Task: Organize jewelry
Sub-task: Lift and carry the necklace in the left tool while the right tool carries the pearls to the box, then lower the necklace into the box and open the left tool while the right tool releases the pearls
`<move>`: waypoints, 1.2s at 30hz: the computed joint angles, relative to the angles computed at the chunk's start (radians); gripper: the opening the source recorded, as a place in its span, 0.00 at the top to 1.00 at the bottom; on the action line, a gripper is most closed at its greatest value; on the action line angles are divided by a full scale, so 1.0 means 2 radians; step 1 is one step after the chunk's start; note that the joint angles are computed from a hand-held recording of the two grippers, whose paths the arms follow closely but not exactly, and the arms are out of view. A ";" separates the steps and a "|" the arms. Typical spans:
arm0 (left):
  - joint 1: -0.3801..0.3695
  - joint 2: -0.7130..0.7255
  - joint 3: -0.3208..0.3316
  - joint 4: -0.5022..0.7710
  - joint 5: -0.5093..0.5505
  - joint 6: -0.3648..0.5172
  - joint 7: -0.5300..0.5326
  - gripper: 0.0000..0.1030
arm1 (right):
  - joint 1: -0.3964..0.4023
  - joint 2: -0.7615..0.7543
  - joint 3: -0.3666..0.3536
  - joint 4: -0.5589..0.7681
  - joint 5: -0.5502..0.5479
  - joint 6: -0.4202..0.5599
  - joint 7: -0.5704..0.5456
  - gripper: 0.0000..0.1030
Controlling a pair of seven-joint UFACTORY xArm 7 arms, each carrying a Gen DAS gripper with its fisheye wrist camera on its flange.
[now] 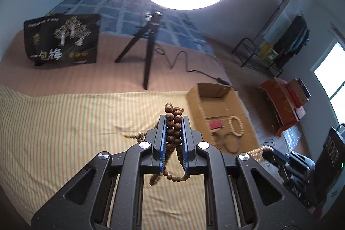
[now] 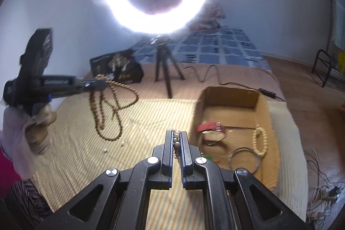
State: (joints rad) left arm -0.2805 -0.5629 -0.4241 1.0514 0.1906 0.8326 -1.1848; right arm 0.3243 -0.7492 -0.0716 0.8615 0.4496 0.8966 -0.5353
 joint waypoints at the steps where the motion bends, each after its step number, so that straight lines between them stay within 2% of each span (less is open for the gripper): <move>1: 0.001 0.006 -0.003 0.008 0.003 -0.002 0.000 0.90 | -0.003 0.002 -0.003 0.005 -0.001 0.001 0.001 0.97; 8: 0.001 0.068 -0.020 0.067 0.033 -0.019 -0.002 0.90 | -0.025 0.016 -0.023 0.024 -0.002 0.003 0.004 0.97; 16: -0.022 0.156 -0.018 0.142 0.093 -0.028 -0.016 0.90 | -0.038 0.032 -0.028 0.032 0.003 0.003 0.001 0.97; 26: -0.074 0.259 0.022 0.234 0.151 -0.028 -0.018 0.90 | -0.049 0.055 -0.029 0.045 0.010 -0.001 0.004 0.97; 36: -0.132 0.330 0.083 0.296 0.160 -0.033 -0.007 0.90 | -0.061 0.075 -0.027 0.049 0.011 -0.003 0.010 0.97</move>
State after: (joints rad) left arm -0.5438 0.0978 -0.2590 1.6426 0.5107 0.7670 -1.1990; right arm 0.2024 -0.5989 -0.1257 0.9600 0.4716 0.8914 -0.5148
